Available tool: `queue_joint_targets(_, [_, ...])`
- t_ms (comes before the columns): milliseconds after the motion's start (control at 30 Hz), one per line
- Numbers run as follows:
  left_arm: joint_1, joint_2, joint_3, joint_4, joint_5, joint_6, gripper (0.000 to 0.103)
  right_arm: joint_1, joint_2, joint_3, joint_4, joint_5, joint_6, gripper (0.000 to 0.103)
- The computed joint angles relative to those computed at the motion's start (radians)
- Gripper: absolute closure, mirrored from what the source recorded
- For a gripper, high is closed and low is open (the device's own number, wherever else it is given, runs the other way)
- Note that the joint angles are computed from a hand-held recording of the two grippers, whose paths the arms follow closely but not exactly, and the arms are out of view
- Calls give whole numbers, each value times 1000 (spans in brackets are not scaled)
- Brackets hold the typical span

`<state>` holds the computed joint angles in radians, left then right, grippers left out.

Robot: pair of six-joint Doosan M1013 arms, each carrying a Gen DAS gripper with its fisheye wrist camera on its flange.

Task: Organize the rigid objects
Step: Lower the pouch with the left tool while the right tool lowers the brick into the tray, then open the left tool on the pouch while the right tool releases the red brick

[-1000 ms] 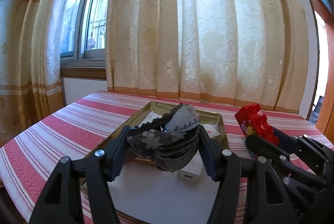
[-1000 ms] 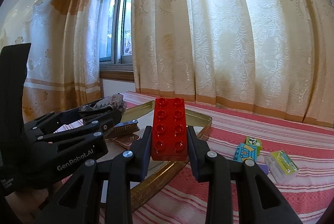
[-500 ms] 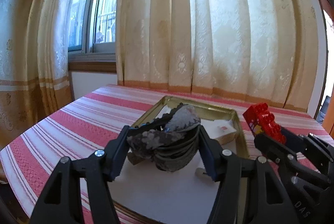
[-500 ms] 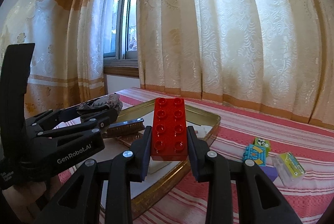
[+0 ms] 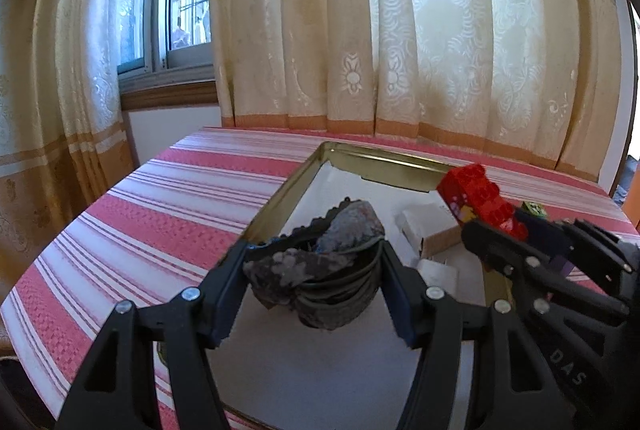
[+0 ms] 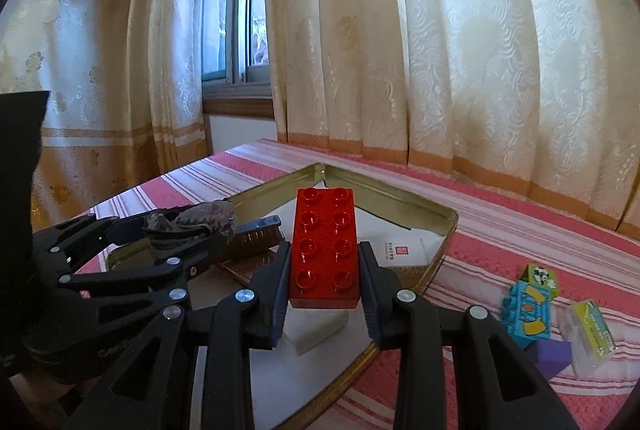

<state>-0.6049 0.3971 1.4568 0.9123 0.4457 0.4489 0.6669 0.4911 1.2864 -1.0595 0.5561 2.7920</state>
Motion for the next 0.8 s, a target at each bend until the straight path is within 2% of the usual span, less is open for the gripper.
queue_joint_targets(67, [0,4,-9,-19,19,14,37,-7,5,-13,73,-7,-57,67])
queue_joint_targets(133, [3,4,-9,-22,26,-1,30,-10,5,-14,117,-13,-89,55])
queue_joint_targets(200, [2,1,-4,1,34,-27,24,-9,-4,-1,76,-7,-27,34])
queue_joint_targets(267, [-2,-3,3,37,44,-69,10,-11,-18,23,46,-21,39,26])
queue_joint_targets(433, [-16,-18,19,90,41,-131,7,-11,-66,94,26,-14,107,26])
queue_joint_targets(633, [-59,-25,19,137,6,-157,1,-8,-151,216,-81,42,226,25])
queue_joint_targets(800, [-101,-5,-18,53,-19,-12,0,-21,-212,297,-143,107,323,25])
